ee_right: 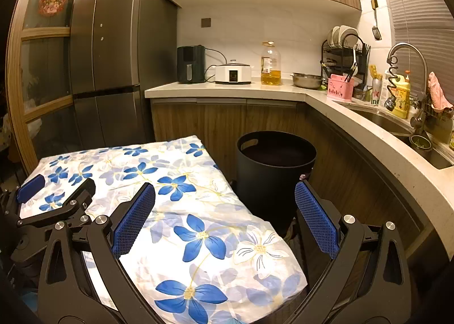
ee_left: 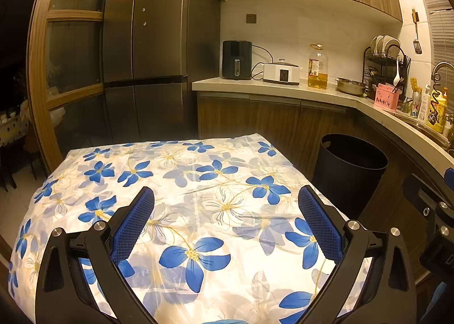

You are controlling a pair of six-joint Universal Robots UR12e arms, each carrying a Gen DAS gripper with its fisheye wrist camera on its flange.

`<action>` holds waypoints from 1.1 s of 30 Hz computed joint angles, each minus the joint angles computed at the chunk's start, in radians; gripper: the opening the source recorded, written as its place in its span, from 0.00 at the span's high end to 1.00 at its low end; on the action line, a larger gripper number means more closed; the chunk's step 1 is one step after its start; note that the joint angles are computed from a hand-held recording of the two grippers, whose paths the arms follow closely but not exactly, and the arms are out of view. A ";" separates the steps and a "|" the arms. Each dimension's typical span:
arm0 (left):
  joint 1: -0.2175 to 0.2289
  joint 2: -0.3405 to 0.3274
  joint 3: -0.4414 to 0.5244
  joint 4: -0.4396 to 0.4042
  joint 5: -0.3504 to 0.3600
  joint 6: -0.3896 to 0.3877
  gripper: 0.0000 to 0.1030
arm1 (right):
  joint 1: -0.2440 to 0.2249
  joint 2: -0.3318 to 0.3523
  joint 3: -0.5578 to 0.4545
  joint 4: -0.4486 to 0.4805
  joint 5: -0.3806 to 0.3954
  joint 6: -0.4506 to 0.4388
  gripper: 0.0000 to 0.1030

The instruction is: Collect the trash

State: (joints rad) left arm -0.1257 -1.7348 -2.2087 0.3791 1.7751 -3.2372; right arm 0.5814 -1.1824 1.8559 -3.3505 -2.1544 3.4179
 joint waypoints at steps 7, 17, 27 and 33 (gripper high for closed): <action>-0.001 -0.002 0.002 0.006 0.001 0.004 0.06 | 0.000 0.000 -0.004 0.002 0.000 0.002 0.05; -0.002 -0.002 0.003 0.005 0.001 0.002 0.06 | -0.001 0.000 -0.005 0.005 -0.001 0.003 0.05; -0.004 -0.003 0.003 0.007 0.003 0.005 0.06 | -0.006 0.002 -0.008 0.009 0.006 0.008 0.05; -0.006 -0.004 0.005 0.005 0.003 0.006 0.06 | -0.006 0.003 -0.008 0.006 0.005 0.007 0.05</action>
State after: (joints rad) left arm -0.1319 -1.7383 -2.2042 0.3836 1.7782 -3.2316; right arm 0.5749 -1.1795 1.8477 -3.3443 -2.1499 3.4252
